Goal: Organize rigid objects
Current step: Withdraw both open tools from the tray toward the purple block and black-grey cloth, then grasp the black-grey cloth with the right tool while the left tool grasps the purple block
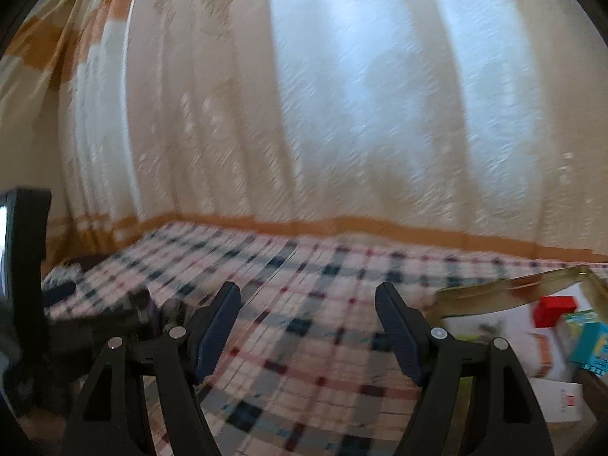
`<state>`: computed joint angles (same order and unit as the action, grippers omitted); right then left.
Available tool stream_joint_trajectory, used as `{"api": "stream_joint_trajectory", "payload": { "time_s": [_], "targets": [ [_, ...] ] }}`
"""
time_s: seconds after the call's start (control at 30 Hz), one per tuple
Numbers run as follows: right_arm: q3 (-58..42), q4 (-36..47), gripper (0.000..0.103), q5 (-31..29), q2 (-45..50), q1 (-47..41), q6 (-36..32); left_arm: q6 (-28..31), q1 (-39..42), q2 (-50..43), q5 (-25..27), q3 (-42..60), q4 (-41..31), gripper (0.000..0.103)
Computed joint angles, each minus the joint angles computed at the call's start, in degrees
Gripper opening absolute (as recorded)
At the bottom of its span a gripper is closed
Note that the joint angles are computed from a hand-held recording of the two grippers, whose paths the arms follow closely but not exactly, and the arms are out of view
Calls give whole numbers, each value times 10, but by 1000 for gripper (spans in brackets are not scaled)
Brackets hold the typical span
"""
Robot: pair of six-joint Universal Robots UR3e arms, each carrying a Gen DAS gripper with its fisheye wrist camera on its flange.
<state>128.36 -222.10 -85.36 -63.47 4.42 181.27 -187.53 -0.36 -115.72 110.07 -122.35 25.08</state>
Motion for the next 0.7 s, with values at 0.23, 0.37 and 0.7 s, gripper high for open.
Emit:
{"api": "stream_joint_trajectory", "payload": {
  "time_s": [0.23, 0.37, 0.7],
  "targets": [
    [-106, 178, 75, 79, 21, 19, -18, -75, 102, 35, -91, -48, -24, 102],
    [-158, 242, 73, 91, 41, 36, -24, -66, 95, 30, -62, -38, -30, 102],
    [-300, 413, 58, 116, 96, 68, -47, -77, 116, 44, -64, -34, -74, 102]
  ]
}}
